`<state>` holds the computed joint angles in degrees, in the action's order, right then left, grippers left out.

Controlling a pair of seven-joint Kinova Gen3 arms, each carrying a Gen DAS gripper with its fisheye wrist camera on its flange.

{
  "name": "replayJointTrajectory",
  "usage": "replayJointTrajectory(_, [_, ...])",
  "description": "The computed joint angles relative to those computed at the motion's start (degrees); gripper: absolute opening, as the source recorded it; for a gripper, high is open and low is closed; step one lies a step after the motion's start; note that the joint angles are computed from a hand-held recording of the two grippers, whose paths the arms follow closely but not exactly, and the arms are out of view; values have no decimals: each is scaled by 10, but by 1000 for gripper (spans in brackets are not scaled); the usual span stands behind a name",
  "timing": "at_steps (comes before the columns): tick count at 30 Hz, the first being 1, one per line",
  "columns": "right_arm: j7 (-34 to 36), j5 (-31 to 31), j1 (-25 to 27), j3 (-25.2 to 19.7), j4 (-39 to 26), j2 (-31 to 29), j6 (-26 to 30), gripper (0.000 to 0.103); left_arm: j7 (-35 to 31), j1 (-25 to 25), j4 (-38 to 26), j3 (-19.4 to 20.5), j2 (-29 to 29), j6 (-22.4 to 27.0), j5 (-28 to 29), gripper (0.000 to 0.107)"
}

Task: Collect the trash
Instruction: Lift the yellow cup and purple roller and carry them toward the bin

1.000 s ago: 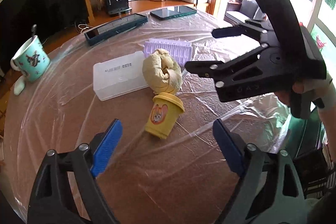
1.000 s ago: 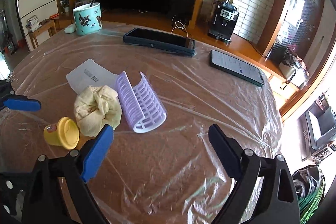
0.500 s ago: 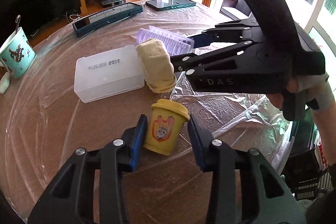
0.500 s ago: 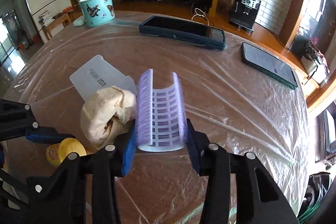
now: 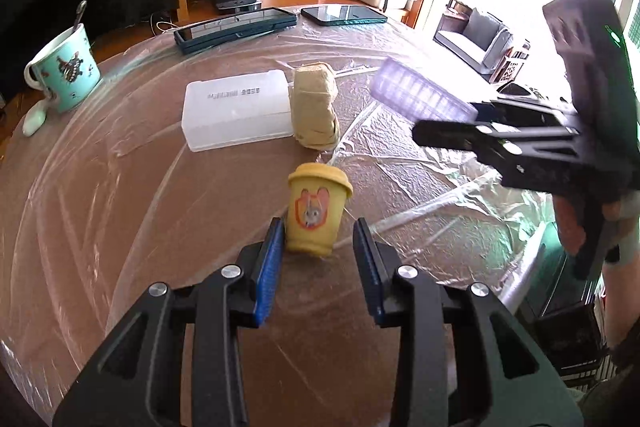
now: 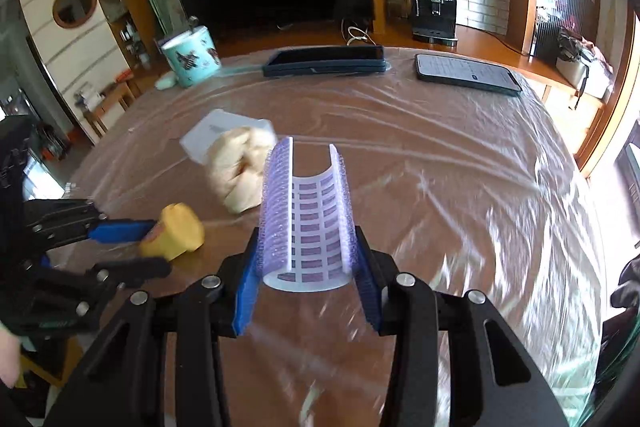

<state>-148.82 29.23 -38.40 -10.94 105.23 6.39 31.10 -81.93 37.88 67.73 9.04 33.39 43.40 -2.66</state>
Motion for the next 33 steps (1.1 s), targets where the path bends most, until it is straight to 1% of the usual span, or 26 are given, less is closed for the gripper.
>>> replayJointTrajectory(1, [-17,13,-12,2,5,-4,4,42,3,0,2,-1,0,-1,1,37])
replayJointTrajectory(3, [-31,23,-13,-8,7,-5,9,42,0,0,2,2,1,1,1,37])
replayJointTrajectory(5, [-63,56,-33,-9,3,-2,33,43,1,5,1,-2,2,-3,-3,38])
replayJointTrajectory(6, [-77,71,-40,-11,0,0,44,43,10,13,-2,-10,4,-6,-11,41])
replayJointTrajectory(7, [-84,78,-43,-12,0,1,47,43,20,22,-7,-19,7,-7,-22,50])
replayJointTrajectory(8, [-87,80,-43,-14,0,2,45,43,23,22,-13,-20,11,-9,-25,53])
replayJointTrajectory(10, [-89,81,-44,-15,-2,5,44,43,28,22,-34,-19,23,6,-26,53])
replayJointTrajectory(12, [-95,86,-48,-14,-5,10,47,43,28,22,-53,-18,33,19,-27,51])
replayJointTrajectory(14, [-99,87,-49,-12,-3,11,42,43,26,28,-75,-21,45,38,-34,38])
replayJointTrajectory(15, [-101,87,-50,-12,-2,10,39,43,29,32,-81,-25,48,44,-38,37])
replayJointTrajectory(16, [-105,89,-51,-11,-1,10,37,43,31,34,-81,-26,49,44,-40,32])
replayJointTrajectory(21, [-129,103,-55,-13,10,2,30,43,31,18,-63,-14,41,30,-18,32])
replayJointTrajectory(24, [-143,111,-58,-16,16,0,31,43,43,12,-48,-12,33,22,-6,32])
replayJointTrajectory(29, [-171,123,-63,-23,26,-6,34,43,57,12,-10,-14,14,-4,-6,32])
replayJointTrajectory(33, [-192,136,-66,-30,33,-11,33,42,80,22,24,-23,-6,-30,-19,32])
